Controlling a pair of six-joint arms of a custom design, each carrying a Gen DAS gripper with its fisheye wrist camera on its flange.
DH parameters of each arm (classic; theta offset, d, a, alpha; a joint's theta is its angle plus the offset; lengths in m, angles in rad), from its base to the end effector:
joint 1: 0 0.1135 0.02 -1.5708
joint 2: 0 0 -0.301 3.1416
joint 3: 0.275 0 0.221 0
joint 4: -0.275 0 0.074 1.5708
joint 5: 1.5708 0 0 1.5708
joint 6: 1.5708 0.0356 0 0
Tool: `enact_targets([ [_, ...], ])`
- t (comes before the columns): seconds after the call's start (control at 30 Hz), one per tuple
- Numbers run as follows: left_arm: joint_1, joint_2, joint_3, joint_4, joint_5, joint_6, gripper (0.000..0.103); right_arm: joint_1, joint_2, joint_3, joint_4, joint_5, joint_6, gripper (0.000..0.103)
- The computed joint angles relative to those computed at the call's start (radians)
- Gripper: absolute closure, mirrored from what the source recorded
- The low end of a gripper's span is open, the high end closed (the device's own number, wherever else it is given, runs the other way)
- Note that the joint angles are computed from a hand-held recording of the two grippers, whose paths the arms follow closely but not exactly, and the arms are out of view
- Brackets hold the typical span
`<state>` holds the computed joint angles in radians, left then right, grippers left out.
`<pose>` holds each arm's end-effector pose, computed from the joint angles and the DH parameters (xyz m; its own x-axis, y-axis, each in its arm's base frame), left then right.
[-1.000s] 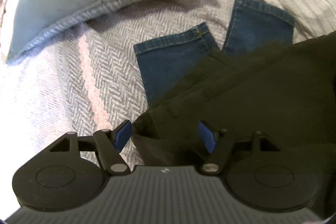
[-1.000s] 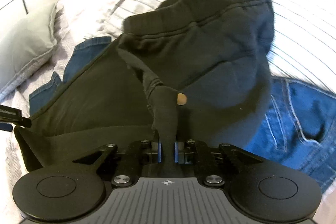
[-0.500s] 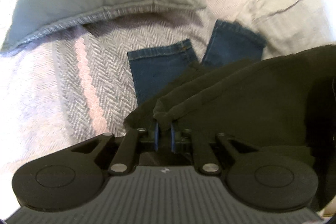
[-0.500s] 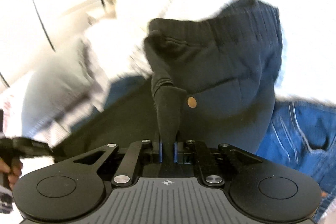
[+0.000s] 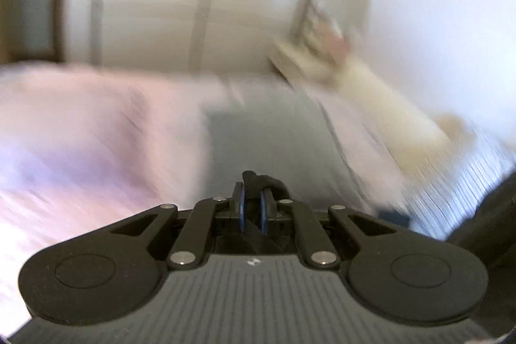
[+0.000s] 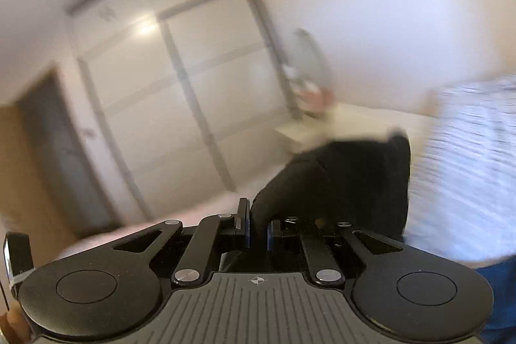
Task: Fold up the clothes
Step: 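Lift the trousers with both grippers and lay them flat on the bed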
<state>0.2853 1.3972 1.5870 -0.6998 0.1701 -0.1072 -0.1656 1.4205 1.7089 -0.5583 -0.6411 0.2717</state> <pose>0.2519 0.0676 0.4558 -0.4512 -0.2422 -0.8589 -0.1849 0.9669 -0.1755 0.2605 -0.0220 0.5018 -0.3705 0.2800 -0.8856 -0.3498 0.8412 0.4123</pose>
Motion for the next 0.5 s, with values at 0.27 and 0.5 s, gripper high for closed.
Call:
enact_targets([
  [0.27, 0.849, 0.048, 0.139, -0.446, 0.294, 0.577, 0.084, 0.601, -0.042, 0.009, -0.589, 0.233, 0.091, 0.076],
  [0.5, 1.381, 0.110, -0.015, -0.545, 0.229, 1.076, 0.084, 1.024, -0.100, -0.116, -0.719, 0.420, 0.391, 0.071],
])
